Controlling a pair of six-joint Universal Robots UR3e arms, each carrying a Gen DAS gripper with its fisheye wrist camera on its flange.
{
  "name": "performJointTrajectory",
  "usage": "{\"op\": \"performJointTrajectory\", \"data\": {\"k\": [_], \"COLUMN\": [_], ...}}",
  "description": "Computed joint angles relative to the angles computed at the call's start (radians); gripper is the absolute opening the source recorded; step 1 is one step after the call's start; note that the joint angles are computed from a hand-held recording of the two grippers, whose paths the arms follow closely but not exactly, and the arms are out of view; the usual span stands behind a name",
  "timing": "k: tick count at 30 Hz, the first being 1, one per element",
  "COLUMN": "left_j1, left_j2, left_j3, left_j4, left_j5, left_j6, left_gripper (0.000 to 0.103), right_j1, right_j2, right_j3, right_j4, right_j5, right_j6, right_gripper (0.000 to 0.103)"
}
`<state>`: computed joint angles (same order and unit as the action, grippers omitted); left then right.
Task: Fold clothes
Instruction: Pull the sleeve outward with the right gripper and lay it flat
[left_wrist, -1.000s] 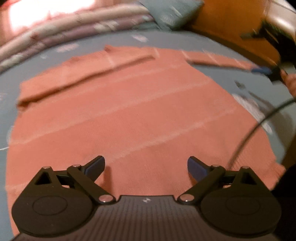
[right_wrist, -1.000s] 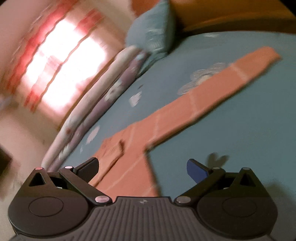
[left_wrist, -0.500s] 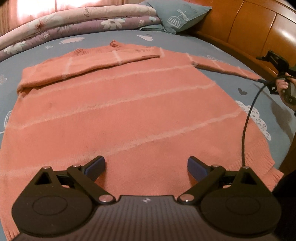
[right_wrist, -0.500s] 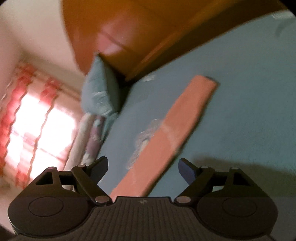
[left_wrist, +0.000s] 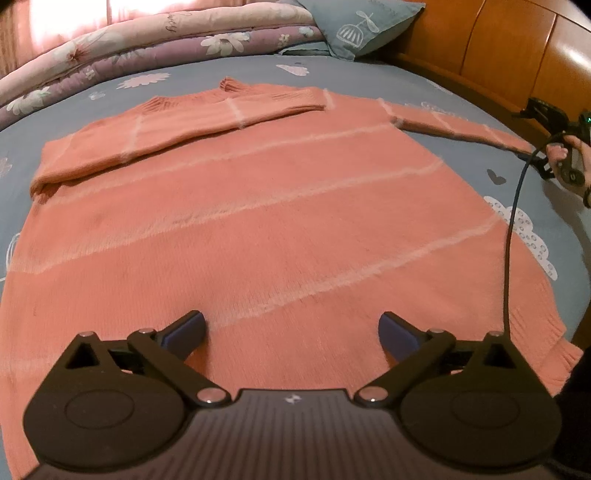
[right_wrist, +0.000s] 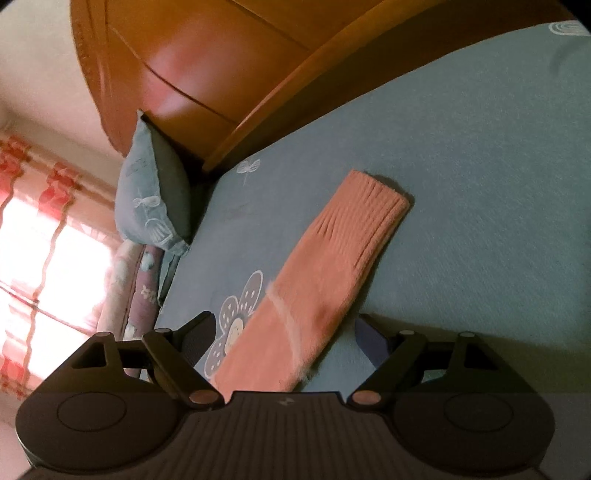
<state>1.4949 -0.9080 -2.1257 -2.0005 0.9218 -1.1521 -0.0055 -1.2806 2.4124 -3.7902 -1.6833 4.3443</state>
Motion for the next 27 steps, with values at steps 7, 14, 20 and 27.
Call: {"op": "performJointTrajectory", "data": {"k": [7, 14, 20, 27], "left_j1": [-0.014, -0.043, -0.067, -0.089], "left_j2": [-0.017, -0.043, -0.036, -0.039], "left_j3": [-0.007, -0.005, -0.015, -0.022], "left_j4": [0.035, 0.078, 0.117, 0.157], "left_j5": [-0.011, -0.019, -0.023, -0.025], "left_j6": [-0.009, -0.046, -0.092, -0.128], "left_gripper": [0.1, 0.1, 0.101, 0.101], "right_j1": [0.0, 0.046, 0.041, 0.041], "right_j2": [0.023, 0.074, 0.089, 0.098], "right_j3": [-0.063, -0.107, -0.122, -0.128], "right_j4": [0.043, 0.024, 0.012, 0.001], "right_j5": [-0.015, -0.089, -0.093, -0.095], "right_j6": [-0.054, -0.117, -0.124, -0.119], "right_gripper": [0.093, 0.1, 0.101, 0.103]}}
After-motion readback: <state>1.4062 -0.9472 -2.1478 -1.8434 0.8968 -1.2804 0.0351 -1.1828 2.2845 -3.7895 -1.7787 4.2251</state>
